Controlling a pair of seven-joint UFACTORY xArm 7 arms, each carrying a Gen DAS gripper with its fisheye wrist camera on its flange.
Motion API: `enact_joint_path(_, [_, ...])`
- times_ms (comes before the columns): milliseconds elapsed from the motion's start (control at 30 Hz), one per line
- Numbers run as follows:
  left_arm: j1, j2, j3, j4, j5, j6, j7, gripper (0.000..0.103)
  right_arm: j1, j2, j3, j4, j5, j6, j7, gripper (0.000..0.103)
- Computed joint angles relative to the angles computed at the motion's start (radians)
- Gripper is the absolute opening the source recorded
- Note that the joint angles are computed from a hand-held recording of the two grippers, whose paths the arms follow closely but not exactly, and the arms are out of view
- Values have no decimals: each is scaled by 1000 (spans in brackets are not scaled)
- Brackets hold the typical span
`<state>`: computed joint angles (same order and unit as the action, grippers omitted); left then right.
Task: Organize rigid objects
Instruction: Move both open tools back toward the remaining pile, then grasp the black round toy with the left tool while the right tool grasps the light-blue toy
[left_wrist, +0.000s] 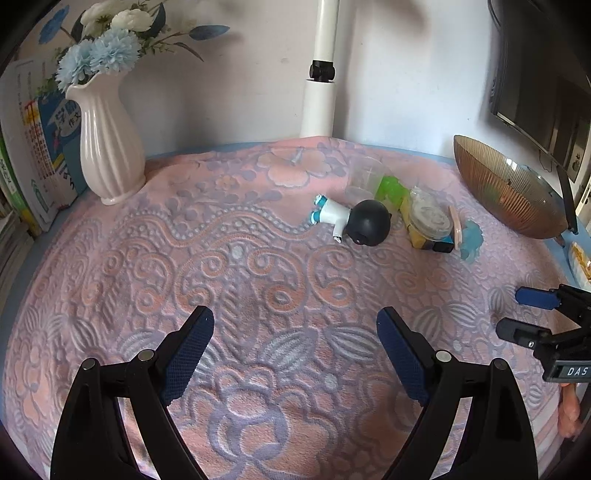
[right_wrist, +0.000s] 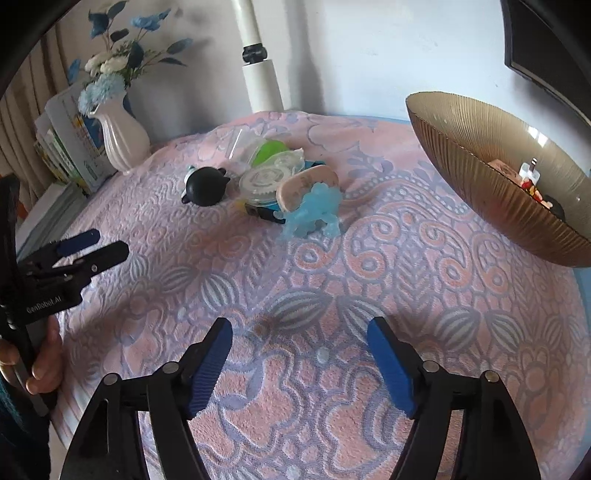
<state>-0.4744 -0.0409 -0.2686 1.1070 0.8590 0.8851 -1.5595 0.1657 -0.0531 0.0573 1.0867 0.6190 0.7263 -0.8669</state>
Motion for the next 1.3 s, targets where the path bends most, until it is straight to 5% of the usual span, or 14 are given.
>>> enact_joint_path(133, [-6,5,-4,7,2,15,-4,89,2,2,4,-2,-22,-12,13,85])
enact_joint_path(767, [-13,7,4,14,-19,17,-5,89,2,6,2,1,-28,-26,14,85])
enact_joint_path(933, [22,-15,27,-1,-133,-71,72,89,-7,20,-2,45,-45,37,55,85])
enact_joint_path(1033, [43,7,36,52,-178,-87,124,89,-4,46,15,111,-149,63,122,85])
enact_joint_path(1167, [43,101,48,171,-152,-61,172,89,4,106,32,202,-175,38,142,84])
enact_joint_path(1300, [19,192,93,254,-129,-54,166,89,-14,198,52,293,-79,42,143,69])
